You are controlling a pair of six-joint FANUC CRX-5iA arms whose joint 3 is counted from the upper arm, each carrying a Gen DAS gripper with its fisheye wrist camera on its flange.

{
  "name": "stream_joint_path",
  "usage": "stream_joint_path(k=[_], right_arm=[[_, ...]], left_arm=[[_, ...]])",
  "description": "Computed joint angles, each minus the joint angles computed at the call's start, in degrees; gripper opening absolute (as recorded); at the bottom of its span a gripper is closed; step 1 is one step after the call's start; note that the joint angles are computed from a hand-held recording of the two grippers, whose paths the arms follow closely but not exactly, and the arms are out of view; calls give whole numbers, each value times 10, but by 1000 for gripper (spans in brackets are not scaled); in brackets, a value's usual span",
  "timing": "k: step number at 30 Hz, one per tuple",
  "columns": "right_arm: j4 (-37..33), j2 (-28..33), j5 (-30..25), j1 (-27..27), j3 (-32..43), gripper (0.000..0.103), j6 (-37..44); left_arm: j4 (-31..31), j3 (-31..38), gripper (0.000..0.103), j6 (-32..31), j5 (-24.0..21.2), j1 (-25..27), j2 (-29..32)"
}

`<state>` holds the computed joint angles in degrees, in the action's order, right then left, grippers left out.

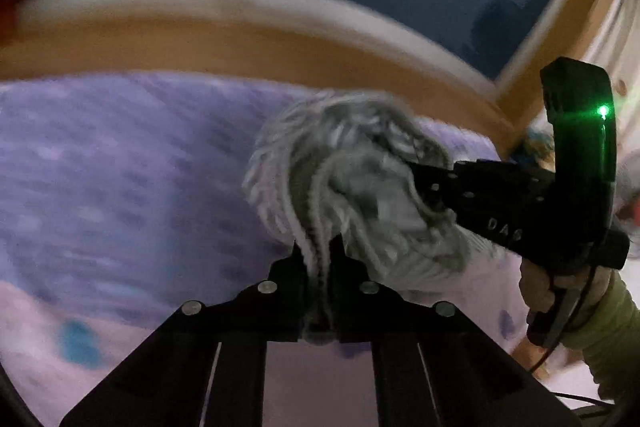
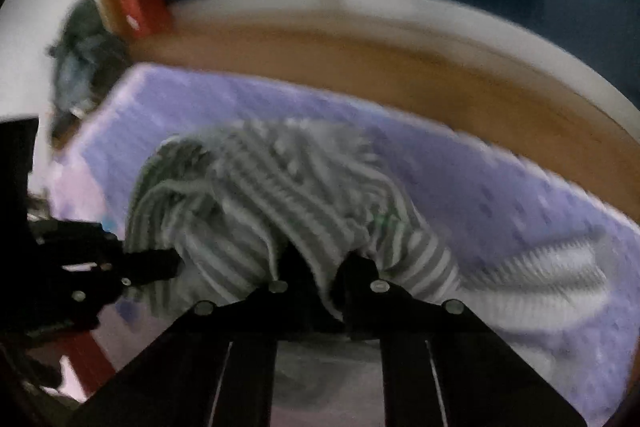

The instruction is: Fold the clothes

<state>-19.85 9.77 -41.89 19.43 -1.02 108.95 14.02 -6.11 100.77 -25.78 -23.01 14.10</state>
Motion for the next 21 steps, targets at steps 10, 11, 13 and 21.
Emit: stream_joint_path(k=[10, 11, 13, 21], right_arm=[[-162, 76, -106, 120, 255, 5, 221], [-165, 83, -109, 132, 284, 5, 226], [-170, 94, -117, 154, 346, 5, 230], [-170, 74, -110, 166, 436, 5, 230]], left_arm=[[-467, 60, 9, 403, -210, -3, -175], [-508, 75, 9, 424, -250, -11, -189], [-596, 113, 9, 457, -337, -36, -210], [-751, 223, 8, 423, -481, -145, -229]])
